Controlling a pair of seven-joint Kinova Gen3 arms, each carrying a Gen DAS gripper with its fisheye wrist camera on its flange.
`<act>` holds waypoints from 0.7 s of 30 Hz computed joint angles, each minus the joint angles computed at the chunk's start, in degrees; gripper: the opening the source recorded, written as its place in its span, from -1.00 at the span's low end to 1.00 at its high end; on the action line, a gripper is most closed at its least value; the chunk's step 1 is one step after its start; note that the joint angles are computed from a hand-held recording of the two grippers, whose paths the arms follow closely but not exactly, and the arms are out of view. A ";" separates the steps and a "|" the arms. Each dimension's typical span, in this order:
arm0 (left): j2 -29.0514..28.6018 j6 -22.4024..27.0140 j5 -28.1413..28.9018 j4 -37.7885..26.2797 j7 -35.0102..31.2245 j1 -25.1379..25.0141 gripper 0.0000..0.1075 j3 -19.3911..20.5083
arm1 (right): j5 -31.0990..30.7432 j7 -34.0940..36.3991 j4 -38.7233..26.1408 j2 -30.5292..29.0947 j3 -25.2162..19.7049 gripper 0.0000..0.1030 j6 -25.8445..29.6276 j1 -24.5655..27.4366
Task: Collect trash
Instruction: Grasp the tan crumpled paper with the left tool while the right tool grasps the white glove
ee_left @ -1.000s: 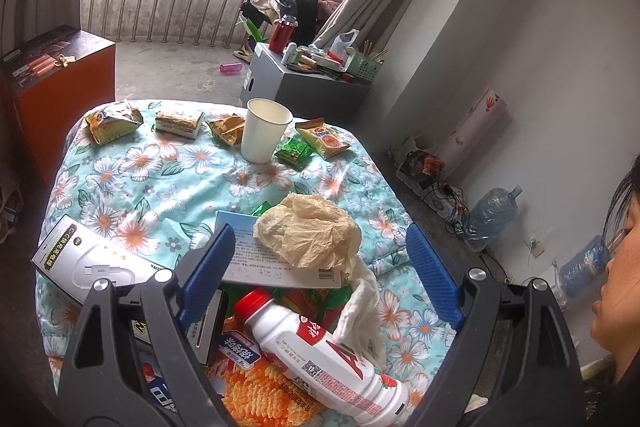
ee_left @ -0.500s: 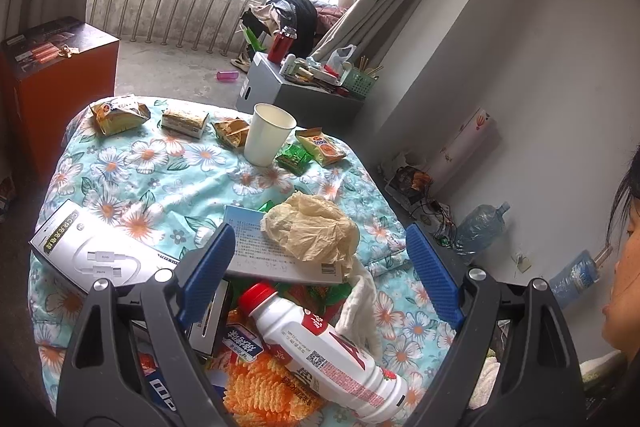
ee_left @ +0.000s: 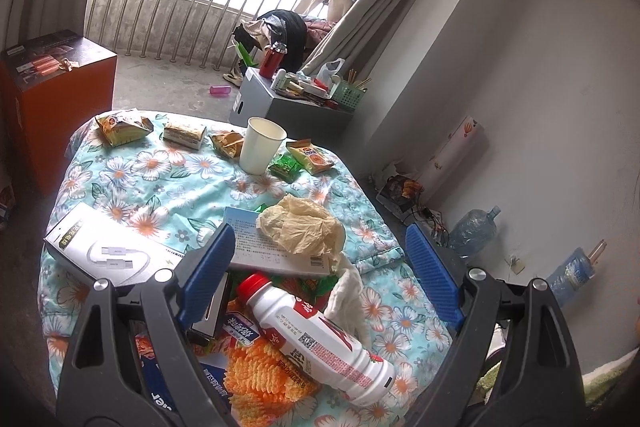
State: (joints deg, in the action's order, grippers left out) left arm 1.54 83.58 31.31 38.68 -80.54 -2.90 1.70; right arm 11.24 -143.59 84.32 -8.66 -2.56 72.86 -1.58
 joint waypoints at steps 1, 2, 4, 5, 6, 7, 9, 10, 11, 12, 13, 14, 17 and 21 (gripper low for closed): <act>-0.73 -0.15 0.92 1.07 -0.31 -0.37 0.54 -0.32 | -0.47 0.83 -2.65 -0.22 -0.81 0.02 1.09 -0.91; -1.61 -0.59 1.92 2.56 -0.75 -0.64 0.54 -0.75 | -0.78 1.58 -5.31 -0.33 -1.73 0.02 2.05 -1.92; -3.31 -1.47 3.16 5.50 -1.57 -0.65 0.54 -1.67 | -2.22 3.55 -10.62 -0.14 -3.06 0.03 3.09 -3.95; -4.18 -1.94 3.37 6.96 -1.98 -0.41 0.54 -2.05 | -2.92 4.31 -13.27 0.19 -3.66 0.03 3.49 -4.92; -4.67 -2.13 3.39 7.87 -2.38 -0.09 0.54 -2.43 | -3.23 4.65 -15.93 0.69 -4.48 0.05 3.89 -5.90; -5.12 -2.29 2.69 8.59 -2.54 0.39 0.54 -2.44 | -3.71 4.94 -18.19 1.16 -5.16 0.09 3.82 -6.88; -6.05 -2.94 0.75 9.91 -2.86 1.54 0.54 -2.13 | -6.43 6.66 -21.83 2.18 -5.42 0.14 2.46 -8.84; -6.49 -3.53 -0.11 10.73 -3.21 2.15 0.54 -1.98 | -7.75 7.59 -23.73 3.09 -5.67 0.14 1.93 -9.87; -6.91 -3.89 -0.69 11.42 -3.65 2.66 0.54 -2.05 | -9.35 8.65 -25.46 4.09 -5.80 0.16 1.18 -10.88; -7.17 -4.38 -1.16 12.10 -4.12 3.21 0.54 -2.04 | -11.09 9.68 -27.30 5.43 -5.84 0.18 0.87 -11.85; -7.21 -4.74 -1.53 12.54 -4.61 3.76 0.54 -1.99 | -11.90 10.24 -29.81 7.20 -5.39 0.21 1.49 -13.88; -6.94 -4.76 -2.15 12.41 -4.93 4.27 0.54 -1.79 | -11.78 10.61 -32.32 9.03 -5.09 0.21 2.26 -16.17; -4.04 -3.45 -4.54 8.34 -6.43 5.69 0.54 -0.46 | -14.13 12.72 -38.32 14.44 -7.24 0.24 3.55 -18.20; 3.48 -0.52 -7.04 -2.28 -8.49 6.78 0.54 2.91 | -19.53 12.46 -42.92 20.90 -7.46 0.24 5.66 -20.58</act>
State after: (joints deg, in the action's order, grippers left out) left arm 5.02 83.06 24.27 36.40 -89.04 3.88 4.61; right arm -8.29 -131.14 41.40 12.24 -10.02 78.53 -22.16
